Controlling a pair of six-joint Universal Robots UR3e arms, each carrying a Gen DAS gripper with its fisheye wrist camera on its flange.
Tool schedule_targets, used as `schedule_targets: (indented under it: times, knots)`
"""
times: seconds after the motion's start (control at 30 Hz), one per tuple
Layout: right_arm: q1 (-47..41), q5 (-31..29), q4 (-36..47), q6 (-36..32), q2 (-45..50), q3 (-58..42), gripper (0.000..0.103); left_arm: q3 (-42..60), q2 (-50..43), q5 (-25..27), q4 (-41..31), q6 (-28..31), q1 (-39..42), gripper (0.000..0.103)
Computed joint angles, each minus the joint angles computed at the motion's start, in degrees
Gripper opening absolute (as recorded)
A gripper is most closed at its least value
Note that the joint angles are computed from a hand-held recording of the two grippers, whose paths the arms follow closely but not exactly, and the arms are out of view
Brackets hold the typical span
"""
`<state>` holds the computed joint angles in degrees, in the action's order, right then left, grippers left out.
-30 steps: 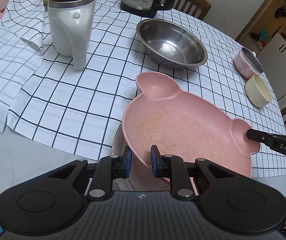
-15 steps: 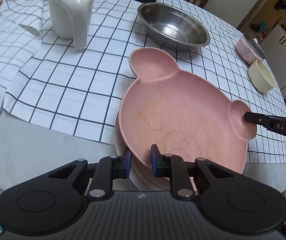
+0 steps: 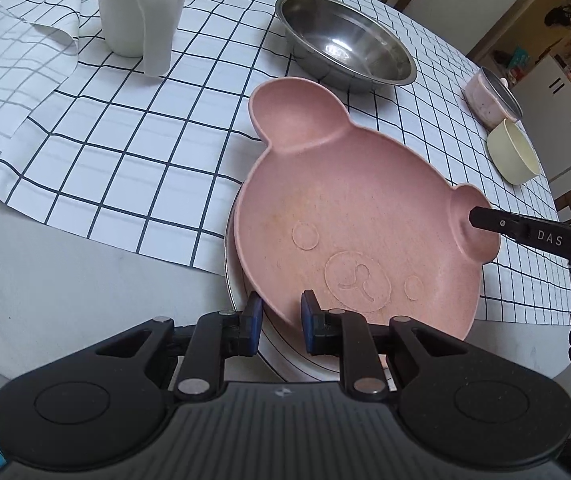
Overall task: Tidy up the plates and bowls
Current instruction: 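Carry the pink plate with both tools onto the white plate stack, then open both tools to release the pink plate on the stack, then move both tools to the rim of the large steel bowl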
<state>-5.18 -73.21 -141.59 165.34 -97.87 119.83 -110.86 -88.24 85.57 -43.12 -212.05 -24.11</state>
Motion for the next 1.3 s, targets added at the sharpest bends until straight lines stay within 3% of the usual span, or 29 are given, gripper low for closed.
schedule_targets:
  times: [0.1, 0.3, 0.37, 0.4, 0.83, 0.97, 1.3]
  knots:
    - [-0.29, 0.18, 0.56, 0.14, -0.05, -0.20, 0.022, -0.38, 0.65, 1.00, 0.56, 0.29, -0.38, 0.020]
    - [-1.27, 1.10, 1.48, -0.29, -1.48, 0.22, 0.030, -0.28, 1.94, 2.98, 0.73, 0.54, -1.09, 0.034]
    - [-1.44, 1.20, 1.45, -0.41, -2.08, 0.37, 0.034, -0.15, 2.32, 4.31, 1.53, 0.06, -1.83, 0.057]
    - [-1.55, 1.22, 1.55, -0.39, -2.34, 0.32, 0.035, 0.17, 2.31, 5.55, 2.10, -0.11, -2.60, 0.060]
    - [-5.30, 6.14, 7.31, -3.24, -9.09, -1.63, 0.054, 11.09, -3.31, 11.89, 1.37, 1.96, -6.88, 0.062]
    - [-5.77, 7.00, 8.21, -3.87, -10.45, -2.86, 0.066, 15.68, -6.20, 14.48, 1.55, 3.33, -8.03, 0.071]
    - [-6.12, 7.86, 6.90, -4.62, -10.13, -5.86, 0.087, 29.64, -15.34, 18.59, 0.50, 6.89, -8.86, 0.080]
